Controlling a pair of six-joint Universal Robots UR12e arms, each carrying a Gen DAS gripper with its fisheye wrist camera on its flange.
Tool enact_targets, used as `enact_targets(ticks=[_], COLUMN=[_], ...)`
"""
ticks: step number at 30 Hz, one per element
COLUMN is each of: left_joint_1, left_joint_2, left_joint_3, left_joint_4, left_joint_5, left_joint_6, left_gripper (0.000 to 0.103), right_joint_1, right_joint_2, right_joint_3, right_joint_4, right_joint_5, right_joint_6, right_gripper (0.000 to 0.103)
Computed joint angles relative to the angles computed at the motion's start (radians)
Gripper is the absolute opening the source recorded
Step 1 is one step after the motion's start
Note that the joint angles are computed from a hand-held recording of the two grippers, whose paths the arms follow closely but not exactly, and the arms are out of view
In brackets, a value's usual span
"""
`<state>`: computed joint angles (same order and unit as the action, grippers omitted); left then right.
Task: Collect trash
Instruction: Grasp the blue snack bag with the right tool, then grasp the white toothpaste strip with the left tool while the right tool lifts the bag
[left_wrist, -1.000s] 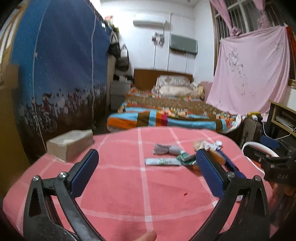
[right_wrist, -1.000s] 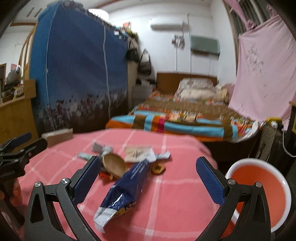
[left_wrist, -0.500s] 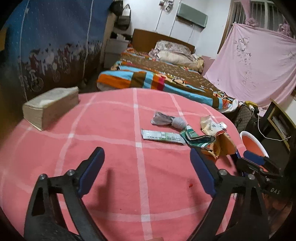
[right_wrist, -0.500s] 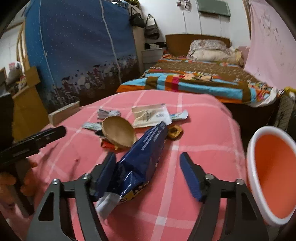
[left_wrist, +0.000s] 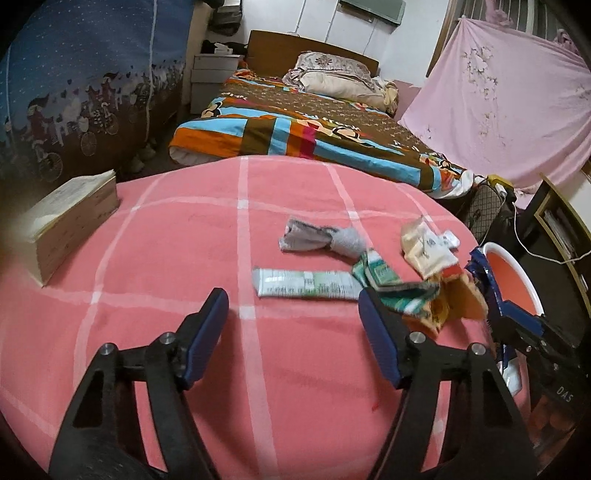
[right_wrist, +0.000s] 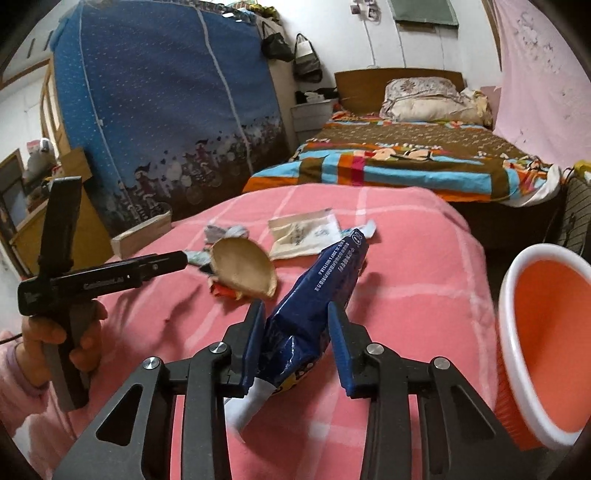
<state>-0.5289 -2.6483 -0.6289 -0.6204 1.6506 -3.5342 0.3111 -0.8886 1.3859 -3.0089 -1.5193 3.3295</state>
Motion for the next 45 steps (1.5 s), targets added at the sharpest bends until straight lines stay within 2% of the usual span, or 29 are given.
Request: enact_targets(ticks=[2,6,9,12,17,19,22,26,28,30,32,36,39,42,45], left_joint_1=[0.002,0.004,0.011,0.020,0.019,0.018,0.014,0.019,0.025,0.031,0.033,0.042,0.041,0.033,0.030], left_joint_2=[-0.015,-0.061,-0.086,-0.098,-0.078,-0.071,-0.058,-0.067,-0.080,-0.114,-0.124,-0.167,-0.150,-0.123,-0.108], left_joint_3=[0.028,0.117,0.168,0.196,0.163,0.160,0.141,0.159,0.185,0.255,0.275,0.363,0.332,0.279,0.261], left_joint_4=[0.001,-0.021,-0.064,-0.128,-0.134,-0.161,-0.174,-0.167,-0.182,-0.246,-0.255,-0.328,-0.329,-0.316,-0.333], left_joint_5=[0.003,-0.001,-0.056,-0.140,-0.169,-0.175,-0.150,-0.132,-0.144,-0.169,-0.181,-0.242,-0.271,-0.245,-0.242], left_joint_6=[-0.004,0.027,0.067,0.105,0.172,0.215,0.280,0.289,0.290,0.311,0.328,0.371,0.434,0.497,0.504], left_gripper=[0.056,0.056,0.054,0.050,0.049,0.048,0.041,0.039,0.039,0.040,0.041,0.044,0.044,0.044,0.042], right_joint_1=[0.001,-0.007,-0.013,-0.017,-0.019,-0.018,-0.019,-0.021,-0.021,-0.022,-0.023,-0.023,-0.023,-0.022,-0.021], right_joint_2=[0.005,0.012,0.013,0.013,0.012,0.012,0.011,0.011,0.011,0.010,0.011,0.012,0.015,0.016,0.017], right_joint_3=[-0.009,-0.019,-0.018,-0.015,-0.015,-0.016,-0.013,-0.012,-0.013,-0.013,-0.015,-0.018,-0.024,-0.027,-0.028], right_joint_4=[-0.002,0.011,0.008,0.007,0.012,0.014,0.013,0.014,0.017,0.020,0.026,0.038,0.047,0.051,0.051], right_joint_5=[-0.025,-0.002,0.017,0.036,0.046,0.046,0.049,0.049,0.046,0.049,0.056,0.063,0.065,0.067,0.065], right_joint_6=[-0.008,0.007,0.018,0.031,0.035,0.035,0.038,0.035,0.032,0.034,0.036,0.040,0.042,0.044,0.044], right_gripper=[0.032,0.032,0.032,0.032,0.033,0.033,0.033,0.033,0.033,0.033,0.033,0.033,0.033,0.033,0.033])
